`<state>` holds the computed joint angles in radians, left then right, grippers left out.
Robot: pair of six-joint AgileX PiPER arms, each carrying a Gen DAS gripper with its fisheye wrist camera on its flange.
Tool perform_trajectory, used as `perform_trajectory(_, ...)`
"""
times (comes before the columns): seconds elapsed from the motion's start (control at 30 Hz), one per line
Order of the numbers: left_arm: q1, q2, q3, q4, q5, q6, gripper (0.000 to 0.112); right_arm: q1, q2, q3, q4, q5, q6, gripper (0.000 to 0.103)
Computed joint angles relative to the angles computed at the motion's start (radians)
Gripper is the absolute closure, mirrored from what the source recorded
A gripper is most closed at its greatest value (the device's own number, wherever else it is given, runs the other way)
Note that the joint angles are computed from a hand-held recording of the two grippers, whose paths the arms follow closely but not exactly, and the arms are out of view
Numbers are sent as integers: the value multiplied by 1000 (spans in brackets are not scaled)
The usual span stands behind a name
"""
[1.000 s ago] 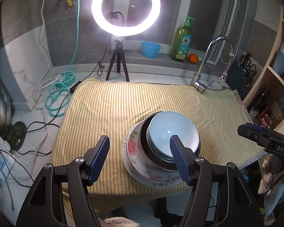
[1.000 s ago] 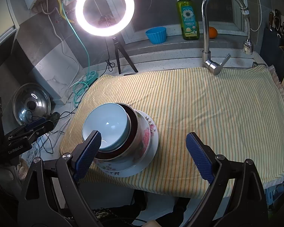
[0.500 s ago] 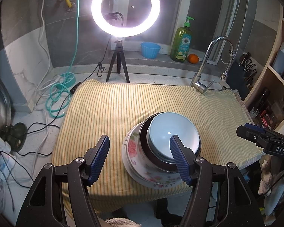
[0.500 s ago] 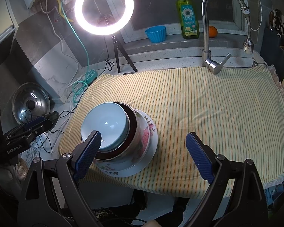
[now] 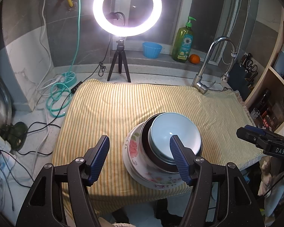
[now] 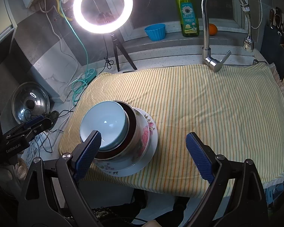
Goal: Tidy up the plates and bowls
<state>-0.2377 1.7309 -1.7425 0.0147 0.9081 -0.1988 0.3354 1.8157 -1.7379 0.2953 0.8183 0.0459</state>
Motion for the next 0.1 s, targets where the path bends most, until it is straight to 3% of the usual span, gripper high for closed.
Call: perform_trajectory(0.1, 4, 2, 0, -11, 1, 2, 47, -1, 3, 1, 0, -3, 3, 10)
